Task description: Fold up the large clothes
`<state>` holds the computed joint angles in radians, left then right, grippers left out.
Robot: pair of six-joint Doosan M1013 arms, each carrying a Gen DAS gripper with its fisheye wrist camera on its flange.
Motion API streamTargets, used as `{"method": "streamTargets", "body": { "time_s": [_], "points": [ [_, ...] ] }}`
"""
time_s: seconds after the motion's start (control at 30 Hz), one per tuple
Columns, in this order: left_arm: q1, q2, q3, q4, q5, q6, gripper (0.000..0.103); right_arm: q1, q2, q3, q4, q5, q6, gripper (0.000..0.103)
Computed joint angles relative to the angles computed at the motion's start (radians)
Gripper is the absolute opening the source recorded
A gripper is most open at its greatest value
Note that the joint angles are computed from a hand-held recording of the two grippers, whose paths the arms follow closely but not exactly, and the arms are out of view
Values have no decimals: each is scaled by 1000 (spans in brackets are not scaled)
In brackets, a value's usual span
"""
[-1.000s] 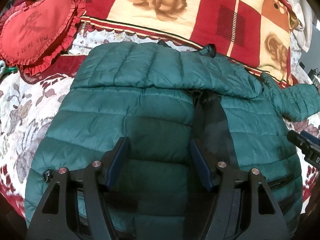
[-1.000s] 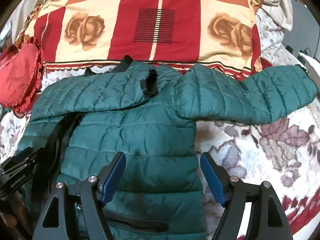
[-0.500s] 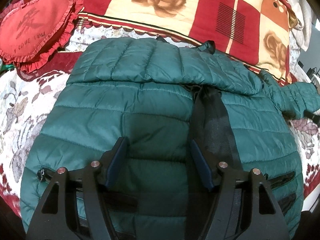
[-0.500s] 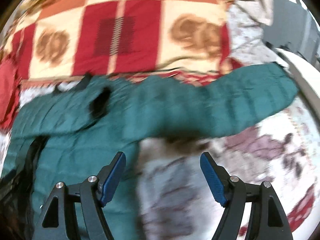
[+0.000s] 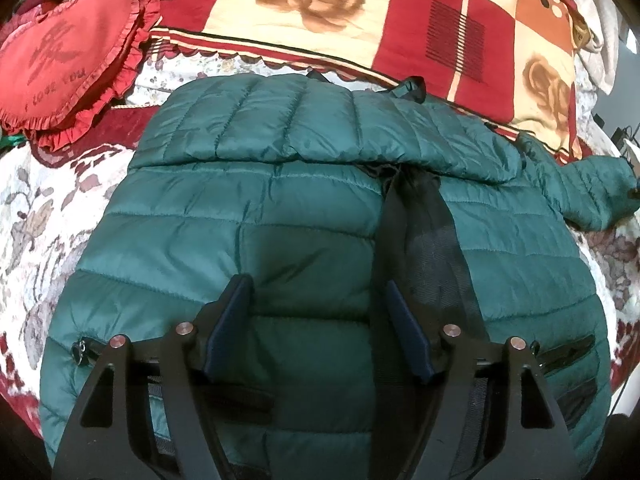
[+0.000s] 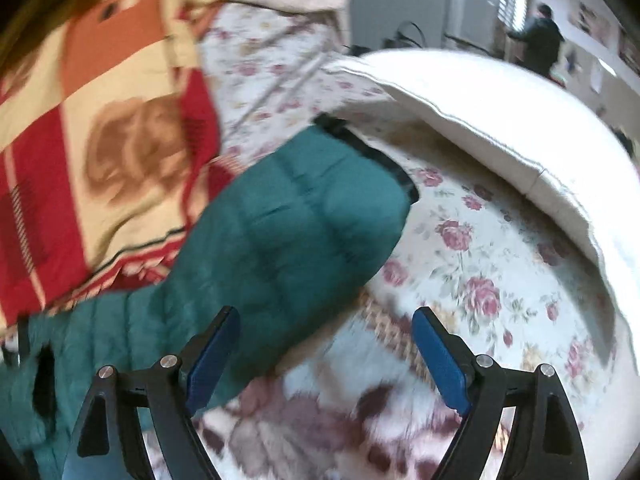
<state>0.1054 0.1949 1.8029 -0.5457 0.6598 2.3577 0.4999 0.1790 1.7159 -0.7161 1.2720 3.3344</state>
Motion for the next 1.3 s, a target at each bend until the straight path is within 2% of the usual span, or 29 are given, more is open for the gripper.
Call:
{"method": "streamTargets", "body": {
  "time_s": [0.17,0.23,0.27,0.37,0.47,0.6,0.7,0.83,0.97,1.07,1.1,1.13,1.2,1.23,1.3],
  "points": [
    [-3,1,3,-3,-3,11,76,-47,-15,41,-33,-97,104,85],
    [-5,2,3,-1,-6,12,77,-49,-14,42,-59,-124,115,60],
    [-5,2,3,1,-7,13,77,-49,-4,28,-64,-106,92,40],
    [-5,2,3,0,-6,14,77,-23,8,-3,-121,-63,38,16],
    [-4,-3,3,7,-8,9,77,21,12,-41,-183,-81,-18,12],
    [19,-23,-10,-61,2,39,77,99,35,-120,-233,-183,-145,10],
    [48,-26,-42,-122,46,57,77,153,94,-214,-208,-284,-279,10],
    [73,-24,-72,-138,49,50,77,190,212,-341,-60,-437,-463,10],
    [94,-10,-101,-103,54,20,77,205,331,-450,98,-509,-590,10],
    [107,10,-125,-76,72,-18,77,199,402,-512,243,-534,-707,10],
    [112,20,-137,-75,91,-32,77,201,418,-528,296,-527,-750,13],
    [115,26,-144,-77,104,-38,77,202,425,-532,317,-528,-768,20],
    [119,42,-164,-89,139,-48,77,210,412,-503,289,-575,-734,75],
    [118,51,-174,-94,155,-62,77,217,396,-478,258,-599,-701,81],
    [118,66,-190,-120,187,-80,77,229,372,-454,224,-591,-678,82]
  ]
}}
